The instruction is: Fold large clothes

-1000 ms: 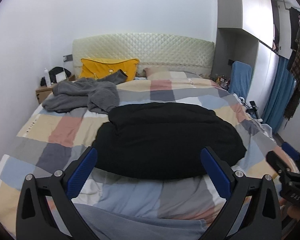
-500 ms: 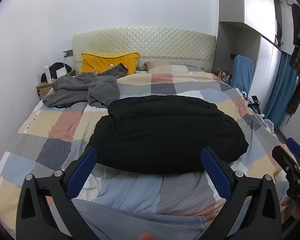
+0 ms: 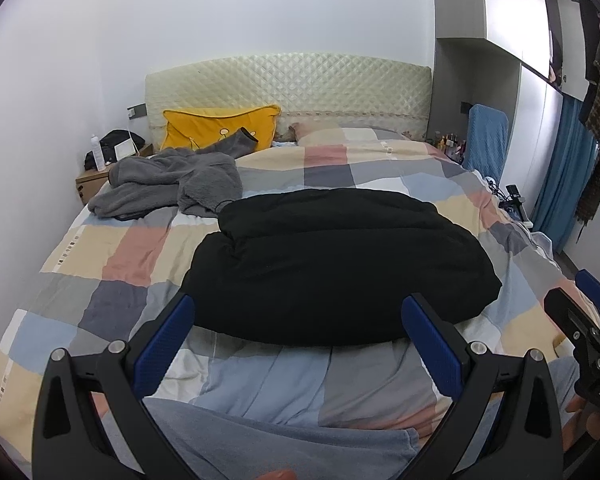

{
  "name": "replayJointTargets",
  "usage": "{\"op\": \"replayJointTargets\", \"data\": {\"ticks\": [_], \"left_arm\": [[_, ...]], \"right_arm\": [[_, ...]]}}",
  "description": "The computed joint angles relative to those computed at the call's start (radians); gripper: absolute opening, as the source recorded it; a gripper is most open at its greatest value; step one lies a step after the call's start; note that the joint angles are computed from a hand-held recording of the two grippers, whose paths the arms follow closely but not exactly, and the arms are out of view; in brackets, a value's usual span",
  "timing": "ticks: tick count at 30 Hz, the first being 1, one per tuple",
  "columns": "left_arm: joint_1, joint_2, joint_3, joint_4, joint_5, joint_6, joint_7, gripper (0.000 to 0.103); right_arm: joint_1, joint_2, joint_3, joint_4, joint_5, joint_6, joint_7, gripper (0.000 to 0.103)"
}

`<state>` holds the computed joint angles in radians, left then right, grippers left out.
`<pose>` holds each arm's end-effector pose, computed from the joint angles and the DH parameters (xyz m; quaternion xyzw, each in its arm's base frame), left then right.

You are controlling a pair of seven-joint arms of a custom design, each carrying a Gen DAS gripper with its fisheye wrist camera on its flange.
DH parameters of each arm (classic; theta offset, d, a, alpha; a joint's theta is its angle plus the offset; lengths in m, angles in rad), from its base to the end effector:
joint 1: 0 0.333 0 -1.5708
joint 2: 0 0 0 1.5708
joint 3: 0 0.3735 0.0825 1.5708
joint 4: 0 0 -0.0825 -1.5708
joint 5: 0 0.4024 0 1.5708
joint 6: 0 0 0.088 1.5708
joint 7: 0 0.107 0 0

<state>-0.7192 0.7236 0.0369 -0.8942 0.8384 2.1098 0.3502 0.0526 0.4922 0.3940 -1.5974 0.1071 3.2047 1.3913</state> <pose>0.6681 -0.5161 0.5856 -0.7044 0.5427 -0.2859 0.3571 0.7252 0.2559 0.5463 -0.6879 0.4791 -0.2538 0.4825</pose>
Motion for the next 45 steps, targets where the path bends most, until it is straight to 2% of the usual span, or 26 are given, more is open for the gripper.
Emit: {"op": "replayJointTargets", "data": {"ticks": [7,9,13,32,41,45], "left_arm": [[0.005,0.014,-0.004,0.023,-0.023,-0.001,0.015,0.103],[0.005,0.018,-0.003,0.029,-0.029,-0.004,0.021,0.103],[0.001,0.034,0.002,0.057,-0.035,-0.014,0.039,0.103],[0.002,0.030,0.005,0.051,-0.053,-0.004,0.036,0.103],[0.003,0.026,0.001,0.037,-0.054,-0.008,0.028,0.103],[0.002,0.021,-0.001,0.027,-0.053,-0.010,0.024,0.103]], "right_arm": [[0.001,0.005,0.003,0.007,0.001,-0.004,-0.002,0.103],[0.020,0.005,-0.022,0.012,0.000,-0.011,0.001,0.103],[0.024,0.008,-0.024,0.016,0.005,-0.009,0.000,0.103],[0.036,0.004,-0.040,0.022,0.011,-0.013,0.000,0.103],[0.062,0.000,-0.073,0.016,0.008,-0.010,0.020,0.103],[0.050,-0.004,-0.058,0.005,0.006,-0.002,0.019,0.103]]}}
